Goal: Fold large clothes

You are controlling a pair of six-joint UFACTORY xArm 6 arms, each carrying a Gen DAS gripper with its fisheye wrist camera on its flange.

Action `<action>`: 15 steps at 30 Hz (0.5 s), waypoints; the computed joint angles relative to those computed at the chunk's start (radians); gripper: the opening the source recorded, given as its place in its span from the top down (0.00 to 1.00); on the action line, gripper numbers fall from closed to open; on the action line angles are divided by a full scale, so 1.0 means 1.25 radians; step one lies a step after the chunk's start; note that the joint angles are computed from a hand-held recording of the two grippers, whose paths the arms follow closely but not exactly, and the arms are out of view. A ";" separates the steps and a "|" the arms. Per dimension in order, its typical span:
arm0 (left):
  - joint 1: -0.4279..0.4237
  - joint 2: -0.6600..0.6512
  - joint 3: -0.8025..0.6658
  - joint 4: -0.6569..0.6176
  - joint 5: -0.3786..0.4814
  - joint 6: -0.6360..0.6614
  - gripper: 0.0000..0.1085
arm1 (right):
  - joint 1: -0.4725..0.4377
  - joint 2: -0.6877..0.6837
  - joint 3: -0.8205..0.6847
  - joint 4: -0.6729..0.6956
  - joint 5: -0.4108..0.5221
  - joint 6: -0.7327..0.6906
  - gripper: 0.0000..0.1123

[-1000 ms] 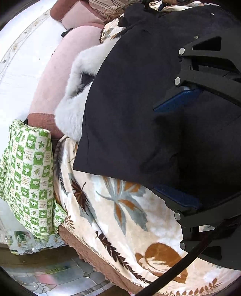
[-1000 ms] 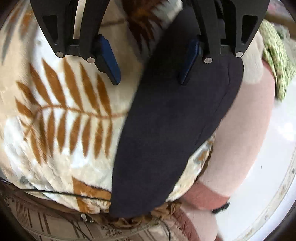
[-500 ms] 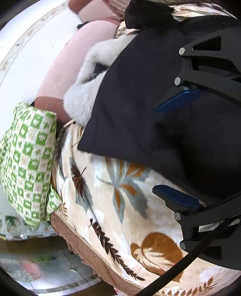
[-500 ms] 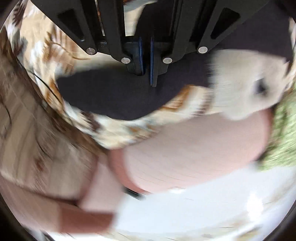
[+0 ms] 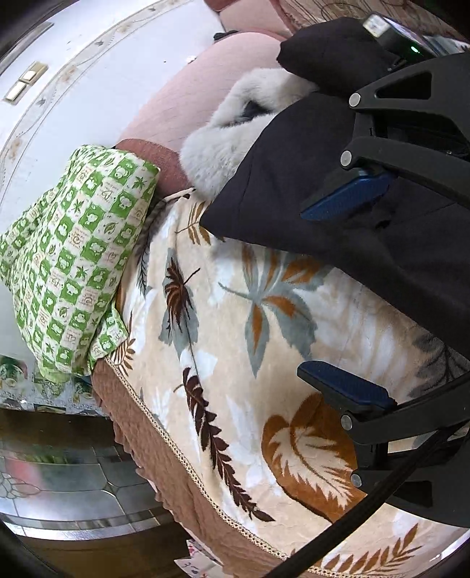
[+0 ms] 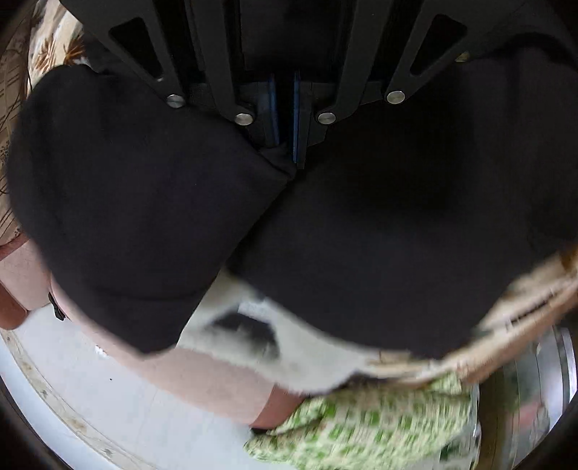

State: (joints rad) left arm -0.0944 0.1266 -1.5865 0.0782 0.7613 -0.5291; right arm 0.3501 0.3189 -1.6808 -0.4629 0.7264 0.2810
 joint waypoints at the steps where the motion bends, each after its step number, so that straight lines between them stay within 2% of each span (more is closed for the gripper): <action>1: 0.001 0.001 0.000 -0.006 0.000 0.003 0.27 | 0.001 -0.008 0.009 -0.020 -0.001 0.010 0.88; 2: 0.000 0.001 -0.001 -0.010 0.001 0.006 0.27 | 0.004 -0.018 0.018 -0.016 0.001 0.007 0.85; 3: -0.001 0.002 -0.002 -0.013 0.002 0.010 0.27 | 0.009 -0.042 0.038 0.010 0.003 -0.005 0.76; 4: -0.003 0.002 -0.002 -0.018 0.003 0.015 0.27 | 0.004 -0.082 0.077 0.064 -0.011 -0.034 0.62; 5: -0.004 0.001 -0.001 -0.020 0.002 0.017 0.27 | 0.003 -0.111 0.100 0.090 -0.014 -0.046 0.54; 6: -0.007 0.000 0.000 -0.021 0.001 0.020 0.27 | -0.001 -0.149 0.137 0.118 -0.028 -0.059 0.38; 7: -0.009 -0.001 0.001 -0.019 0.000 0.021 0.27 | -0.011 -0.204 0.191 0.132 -0.053 -0.058 0.33; 11: -0.018 -0.008 0.007 -0.018 -0.006 0.023 0.27 | -0.073 -0.323 0.287 0.062 -0.086 0.059 0.28; 13: -0.022 -0.009 0.008 -0.017 -0.007 0.023 0.27 | -0.135 -0.342 0.294 0.027 -0.082 0.135 0.18; 15: -0.025 -0.010 0.010 -0.018 -0.007 0.026 0.27 | -0.191 -0.336 0.284 0.062 -0.075 0.168 0.17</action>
